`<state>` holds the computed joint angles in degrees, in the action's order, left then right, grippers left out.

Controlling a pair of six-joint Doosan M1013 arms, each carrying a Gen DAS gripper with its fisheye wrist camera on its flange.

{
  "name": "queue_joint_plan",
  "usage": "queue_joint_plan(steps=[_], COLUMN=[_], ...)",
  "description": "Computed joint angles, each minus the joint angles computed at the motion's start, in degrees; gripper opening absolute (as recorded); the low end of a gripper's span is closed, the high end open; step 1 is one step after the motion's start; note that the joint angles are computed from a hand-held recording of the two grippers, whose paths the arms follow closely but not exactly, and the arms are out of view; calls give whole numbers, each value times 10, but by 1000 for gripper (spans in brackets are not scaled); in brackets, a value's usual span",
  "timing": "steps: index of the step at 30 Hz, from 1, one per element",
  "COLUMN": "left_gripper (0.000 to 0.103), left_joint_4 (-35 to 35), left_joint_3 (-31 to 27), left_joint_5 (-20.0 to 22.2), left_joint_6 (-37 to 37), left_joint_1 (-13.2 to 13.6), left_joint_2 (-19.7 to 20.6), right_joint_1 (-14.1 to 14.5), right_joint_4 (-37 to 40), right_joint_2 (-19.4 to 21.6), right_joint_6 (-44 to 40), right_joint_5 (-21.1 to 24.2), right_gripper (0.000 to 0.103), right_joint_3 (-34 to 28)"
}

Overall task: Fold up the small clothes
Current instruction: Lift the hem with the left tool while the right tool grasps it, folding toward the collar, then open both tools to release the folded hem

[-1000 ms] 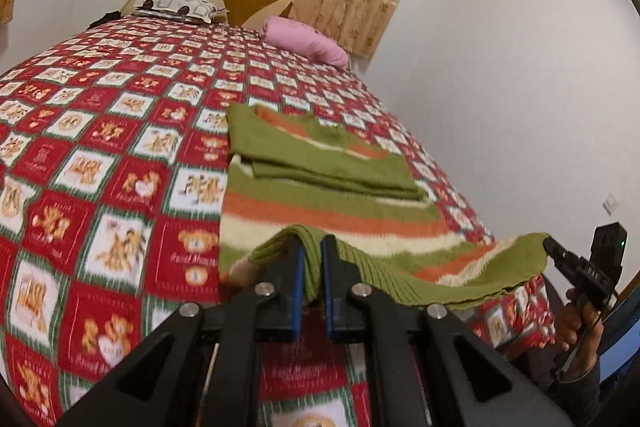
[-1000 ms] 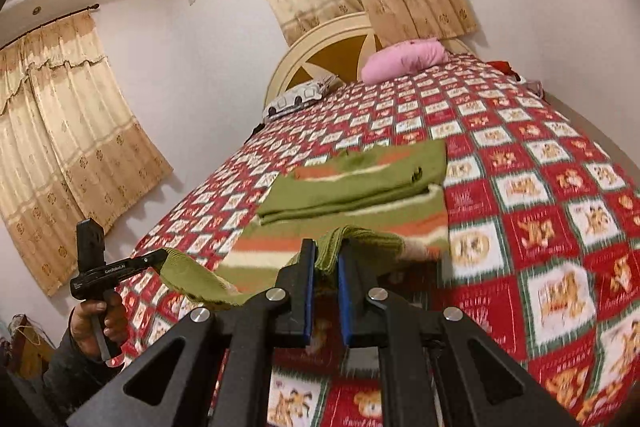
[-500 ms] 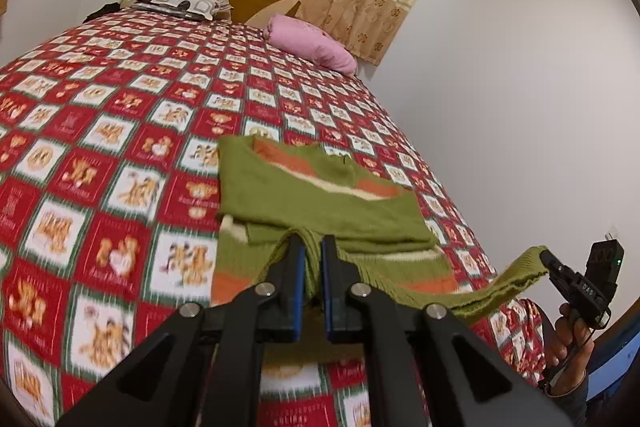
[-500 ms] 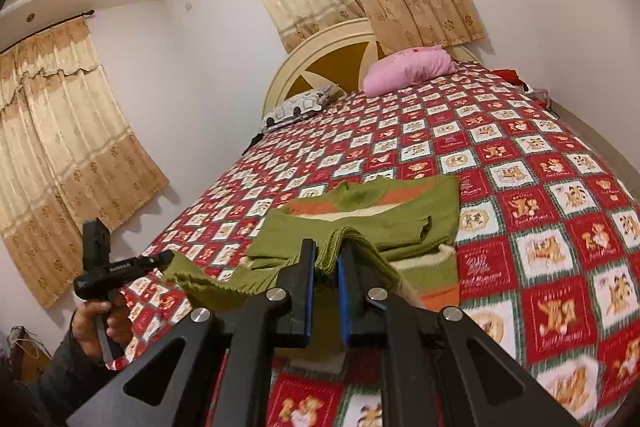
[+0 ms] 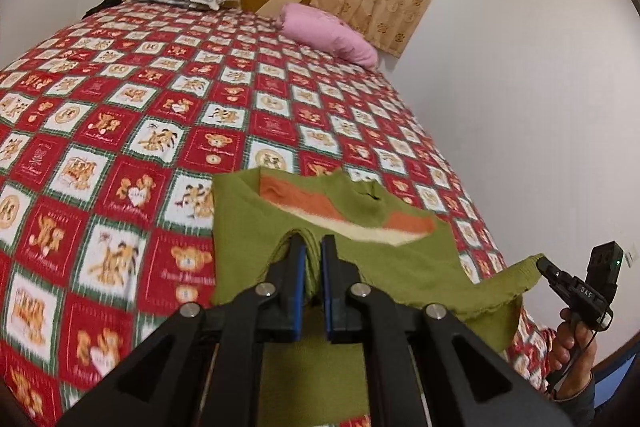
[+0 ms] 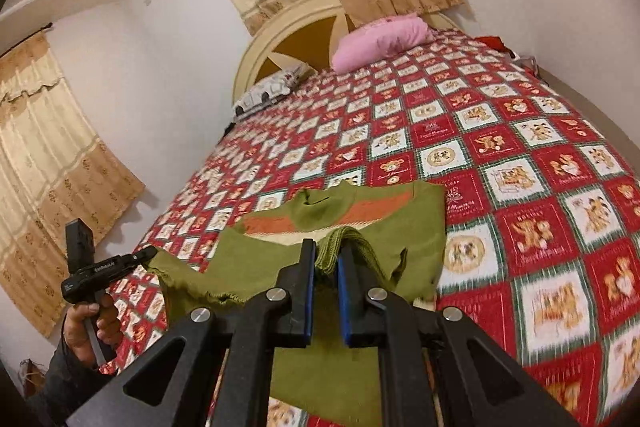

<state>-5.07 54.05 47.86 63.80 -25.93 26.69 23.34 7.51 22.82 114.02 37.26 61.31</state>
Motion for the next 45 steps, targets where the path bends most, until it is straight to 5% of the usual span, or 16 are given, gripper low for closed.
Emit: queue_joint_plan(steps=[9,18,28,32,33,34,35,36,39,45], left_gripper=[7,7,6,17,28,33,34,40,57,58], left_joint_4=[-1,-30,13,63,68,57,51,57,80,75], left_joint_3=[-97,-192,-311,-300,-294,-269,-244,-221,-147,-96], left_joint_5=[88,132,204,195,198,177,155,137,87,83], left_joint_6=[-10,4,-15,-61,-83,-87,-86,-84,-77,-36], left_joint_1=[17,27,29,26,28,30,32,32,25,9], left_joint_2=[81,138,215,214,210,197,183,169,123,94], right_joint_1=[-22,-36,-45,-46,-47,-46,-43,-41,-31,-17], right_joint_4=[12,8,-5,-8,-11,-28,-55,-70,-115,-88], right_joint_2=[94,160,250,293,297,292,282,270,226,191], right_joint_6=[-1,7,19,13,18,31,44,47,26,-49], right_joint_5=[87,152,257,305,311,307,298,280,227,215], right_gripper=[9,9,9,11,13,27,57,68,70,70], right_joint_3=[-117,-213,-364,-428,-434,-425,-409,-386,-316,-261])
